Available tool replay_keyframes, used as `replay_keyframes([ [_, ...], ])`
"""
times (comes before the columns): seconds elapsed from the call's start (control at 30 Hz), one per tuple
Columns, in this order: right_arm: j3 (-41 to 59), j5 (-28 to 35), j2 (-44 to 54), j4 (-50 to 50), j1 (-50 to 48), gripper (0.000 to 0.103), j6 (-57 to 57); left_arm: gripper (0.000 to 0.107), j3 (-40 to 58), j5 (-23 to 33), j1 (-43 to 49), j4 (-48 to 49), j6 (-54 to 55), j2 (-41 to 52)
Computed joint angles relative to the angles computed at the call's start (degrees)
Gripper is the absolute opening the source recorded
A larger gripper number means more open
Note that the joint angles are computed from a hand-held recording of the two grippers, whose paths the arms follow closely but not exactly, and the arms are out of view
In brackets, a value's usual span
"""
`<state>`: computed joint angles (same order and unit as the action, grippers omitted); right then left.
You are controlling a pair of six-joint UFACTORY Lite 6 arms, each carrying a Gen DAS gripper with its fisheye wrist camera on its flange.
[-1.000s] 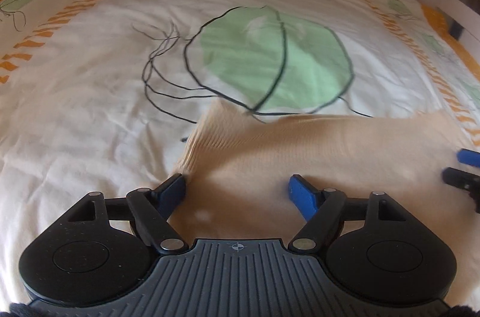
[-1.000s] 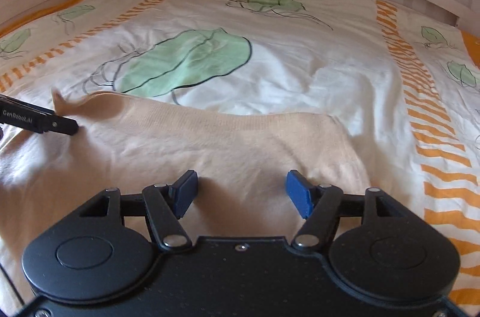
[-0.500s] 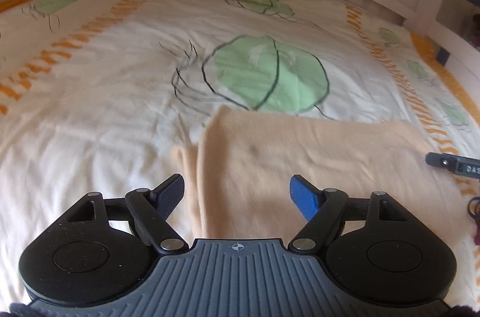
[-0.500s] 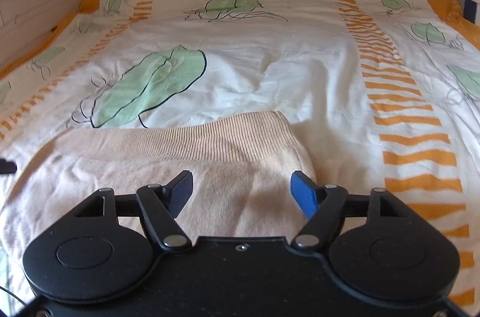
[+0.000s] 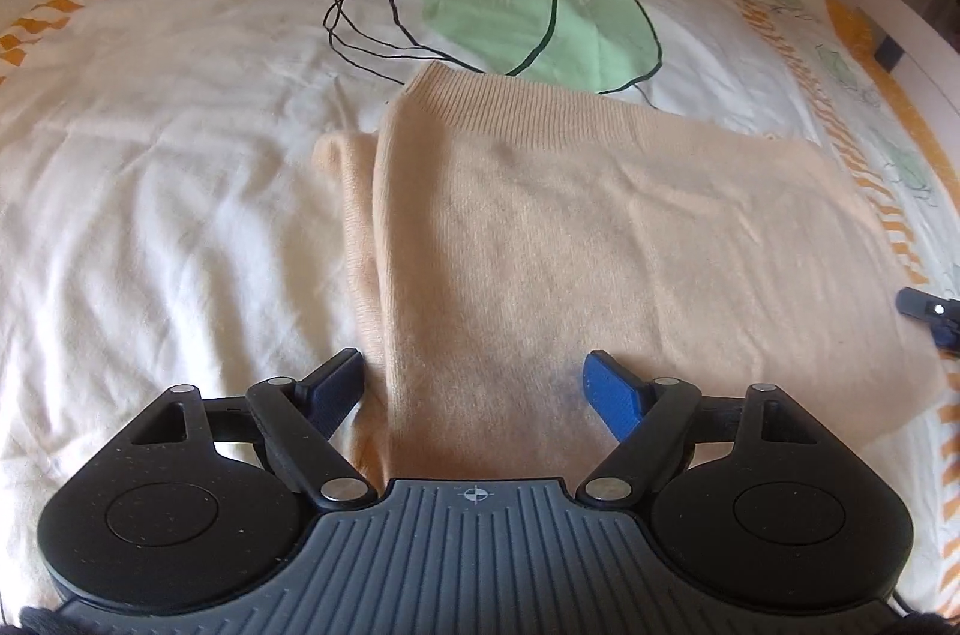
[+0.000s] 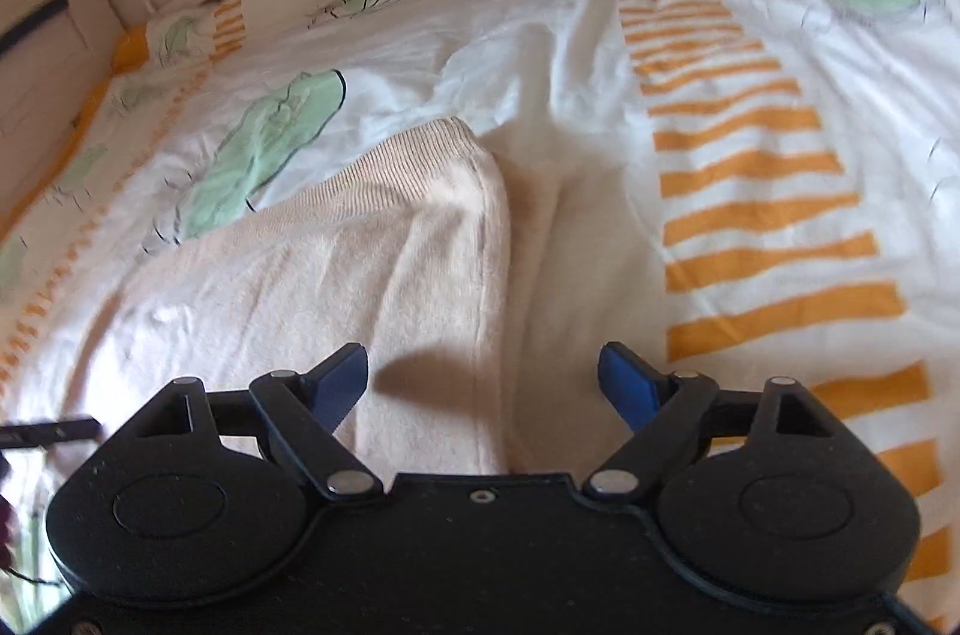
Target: Fold small clothes
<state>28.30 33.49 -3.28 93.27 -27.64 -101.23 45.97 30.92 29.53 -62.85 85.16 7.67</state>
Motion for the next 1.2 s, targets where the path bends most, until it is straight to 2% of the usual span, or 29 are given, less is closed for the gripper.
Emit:
replay_keyframes([
  [0.13,3.08,7.71,7.3,1.9,-2.59,0.087,-0.9,0.08,0.13,0.0,-0.18,-0.21,0.54,0.58],
  [0.37,12.19,23.09,24.19,-0.06,-8.56,0.088,4.51,0.08,1.5,1.49,0.27,1.68,-1.66,0.79],
  [0.4,12.99,23.93,25.06,-0.95,-9.29,0.083,5.87,0.08,1.64,1.63,0.41,1.58,-1.67,0.84],
  [0.43,13.38,23.39,24.99,-1.84,-9.44,0.068,6.75,0.08,1.74,1.76,0.56,1.49,-1.68,0.86],
  [0.47,13.65,21.4,24.29,-2.96,-9.05,0.058,7.58,0.08,1.87,1.71,0.55,1.47,-1.75,0.98],
  [0.5,13.71,19.36,23.62,-4.02,-8.5,0.036,8.09,0.08,1.88,1.55,0.48,1.55,-1.96,1.03],
  [0.53,13.6,18.4,23.28,-4.56,-8.16,0.03,8.14,0.08,1.94,1.58,0.49,1.62,-2.08,1.12],
  [0.63,10.18,14.75,17.81,-1.79,-5.8,0.025,5.12,0.08,2.3,2.1,0.74,2.14,-2.45,1.3],
  [0.73,7.8,4.75,8.66,-1.65,1.4,0.024,6.72,0.08,2.89,2.62,1.38,2.21,-2.88,1.22],
  [0.83,7.77,-1.5,2.12,-5.12,7.22,0.024,11.6,0.08,4.16,4.5,3.17,2.47,-3.61,1.15],
  [1.03,11.02,-3.16,-2.38,-11.39,14.38,0.023,23.94,0.08,7.5,8.65,7.5,2.7,-5.07,1.61],
  [1.2,13.83,-4.28,-2.3,-10.57,22.68,0.023,29.94,0.08,10.77,11.89,11.36,3.09,-5.79,2.97],
])
